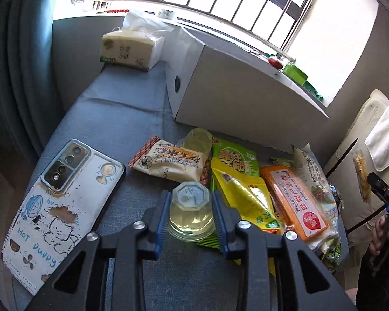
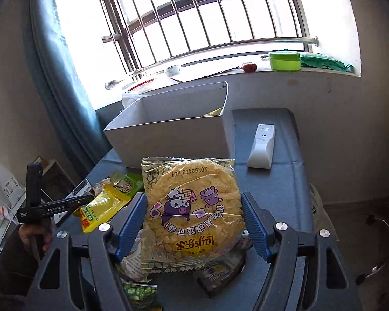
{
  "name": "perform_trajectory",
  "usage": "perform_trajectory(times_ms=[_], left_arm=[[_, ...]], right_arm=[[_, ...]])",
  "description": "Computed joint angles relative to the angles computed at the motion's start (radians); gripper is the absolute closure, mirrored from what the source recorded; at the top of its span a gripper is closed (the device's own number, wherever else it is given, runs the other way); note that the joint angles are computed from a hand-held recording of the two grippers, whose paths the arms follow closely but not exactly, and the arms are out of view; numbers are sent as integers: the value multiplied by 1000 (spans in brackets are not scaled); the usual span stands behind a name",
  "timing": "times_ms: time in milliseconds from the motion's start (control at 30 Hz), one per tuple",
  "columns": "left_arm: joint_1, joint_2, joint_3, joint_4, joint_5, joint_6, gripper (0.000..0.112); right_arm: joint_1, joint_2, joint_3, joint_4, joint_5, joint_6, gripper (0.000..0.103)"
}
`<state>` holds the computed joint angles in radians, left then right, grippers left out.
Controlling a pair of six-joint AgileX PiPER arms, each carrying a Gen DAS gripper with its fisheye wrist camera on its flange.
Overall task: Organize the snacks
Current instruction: 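Grasp the round cracker pack with the right tool and drop it into the box, then move both tools back over the remaining snacks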
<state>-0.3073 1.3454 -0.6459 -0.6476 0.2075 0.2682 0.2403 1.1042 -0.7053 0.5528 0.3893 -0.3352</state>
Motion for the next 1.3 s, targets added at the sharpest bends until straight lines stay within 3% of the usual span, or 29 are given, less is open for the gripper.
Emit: perform_trajectory(times_ms=[167,267,367,467,633,733,767,800,867,933,1133,1300], left_arm=[[-40,-135,15,277,-17,-255,78],[-45,-147,-64,253,-13,-200,78],[-53,-63,-222,249,-1,-147,78],[-51,87,-444,229,42,-94,78],[-53,376,-878,445,212,-299,77],[-41,525,-1100,462,364,-327,76],[-45,568,-1166,511,422,-380,73],[-46,591,-1199,551,449,-427,52],[-39,577,-1162,552,432,-443,10],[-33,511,-1038,523,342,-409,10],[-29,328,-799,506,234,-341,10],[-42,106,-533,509,105,-323,10]], right_arm=[[64,15,-22,-51,-30,70,26],[107,37,-73,-136,-62,169,26],[143,110,-186,-310,-89,353,26],[159,239,-363,-456,-63,494,26],[138,507,-712,-542,58,595,26],[112,660,-905,-526,167,585,26],[102,709,-971,-506,215,563,25],[96,748,-1022,-501,255,556,19],[106,764,-1030,-587,247,616,0],[108,721,-954,-646,181,667,0],[93,581,-780,-507,92,570,0],[138,397,-581,-534,38,590,0]])
